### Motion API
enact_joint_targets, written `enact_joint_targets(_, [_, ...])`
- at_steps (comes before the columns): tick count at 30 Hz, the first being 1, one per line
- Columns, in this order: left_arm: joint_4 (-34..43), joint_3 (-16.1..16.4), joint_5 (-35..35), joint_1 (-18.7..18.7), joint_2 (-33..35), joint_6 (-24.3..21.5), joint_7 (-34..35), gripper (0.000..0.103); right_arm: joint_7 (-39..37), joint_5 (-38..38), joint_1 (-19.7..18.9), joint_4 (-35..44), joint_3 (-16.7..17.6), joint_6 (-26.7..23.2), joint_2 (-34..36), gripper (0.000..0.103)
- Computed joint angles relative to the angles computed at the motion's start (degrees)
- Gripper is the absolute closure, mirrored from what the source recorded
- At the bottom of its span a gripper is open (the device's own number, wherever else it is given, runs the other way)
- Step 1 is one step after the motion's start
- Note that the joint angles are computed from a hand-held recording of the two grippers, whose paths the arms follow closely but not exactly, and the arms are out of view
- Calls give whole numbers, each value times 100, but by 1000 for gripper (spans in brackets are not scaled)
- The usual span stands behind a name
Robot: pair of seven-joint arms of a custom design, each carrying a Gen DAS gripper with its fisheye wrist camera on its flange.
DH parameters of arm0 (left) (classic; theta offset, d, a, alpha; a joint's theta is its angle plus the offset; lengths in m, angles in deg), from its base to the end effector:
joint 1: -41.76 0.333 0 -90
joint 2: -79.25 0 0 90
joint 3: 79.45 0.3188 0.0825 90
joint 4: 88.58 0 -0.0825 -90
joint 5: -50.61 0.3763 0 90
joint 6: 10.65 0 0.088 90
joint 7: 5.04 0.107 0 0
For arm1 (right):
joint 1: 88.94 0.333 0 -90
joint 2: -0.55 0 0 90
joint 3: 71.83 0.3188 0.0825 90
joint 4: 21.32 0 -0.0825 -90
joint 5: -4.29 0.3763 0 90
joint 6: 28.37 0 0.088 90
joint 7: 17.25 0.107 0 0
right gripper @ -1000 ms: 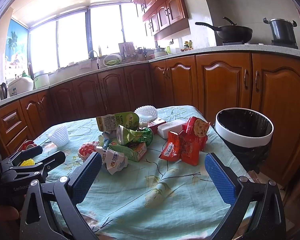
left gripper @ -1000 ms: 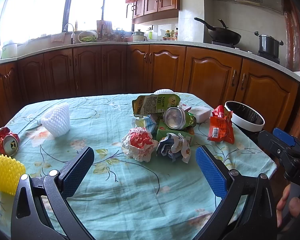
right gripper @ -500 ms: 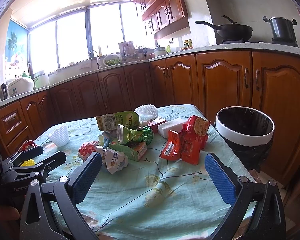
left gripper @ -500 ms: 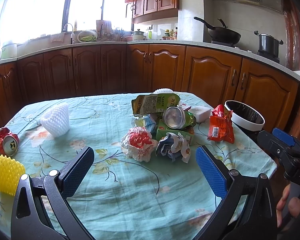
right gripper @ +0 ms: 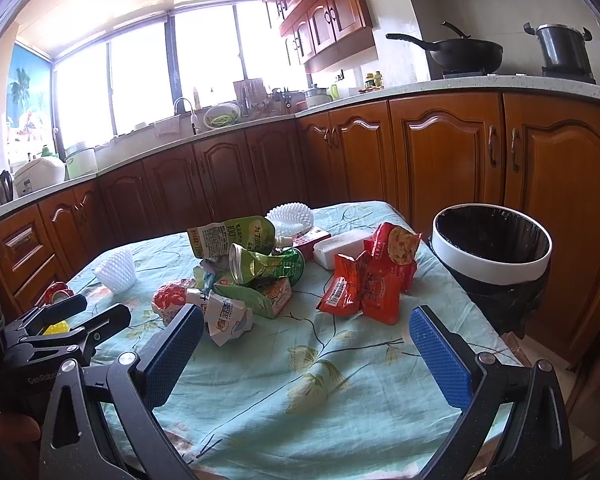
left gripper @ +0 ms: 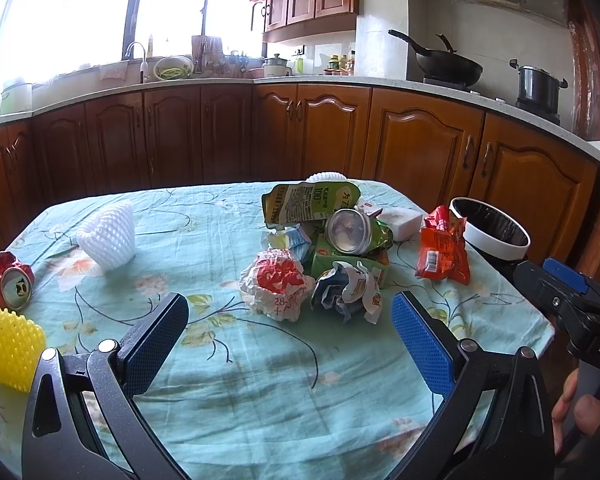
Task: Collect trash
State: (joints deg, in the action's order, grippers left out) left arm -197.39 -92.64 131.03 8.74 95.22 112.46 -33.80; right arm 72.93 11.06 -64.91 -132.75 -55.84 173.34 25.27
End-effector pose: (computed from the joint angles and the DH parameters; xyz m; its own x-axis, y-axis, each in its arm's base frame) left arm 0.4700 -0.4179 0.3905 0.3633 -0.9292 0.0672 -0.4214 -0.2283 -0.8777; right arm 0.5311 0.3934 0.4167 0.5429 -0.8158 -0.1996 -0.4443 -0.0773 -0.8926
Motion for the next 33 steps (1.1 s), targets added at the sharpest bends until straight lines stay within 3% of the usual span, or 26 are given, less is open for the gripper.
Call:
enact_joint_targets(11, [51,47,-112,84,58,231,106,1,42,-4,-155,267,104,-328,168,1])
enact_joint_targets(24, [92,197,-655,459,34,728,551,19,-347,339,-427,1305,360,-1560,678,35])
enact_joint_targets(33, [394,343,-1384,720,356,1338,1363,26,-553,854,149,2355,-334,-2635,1185,43])
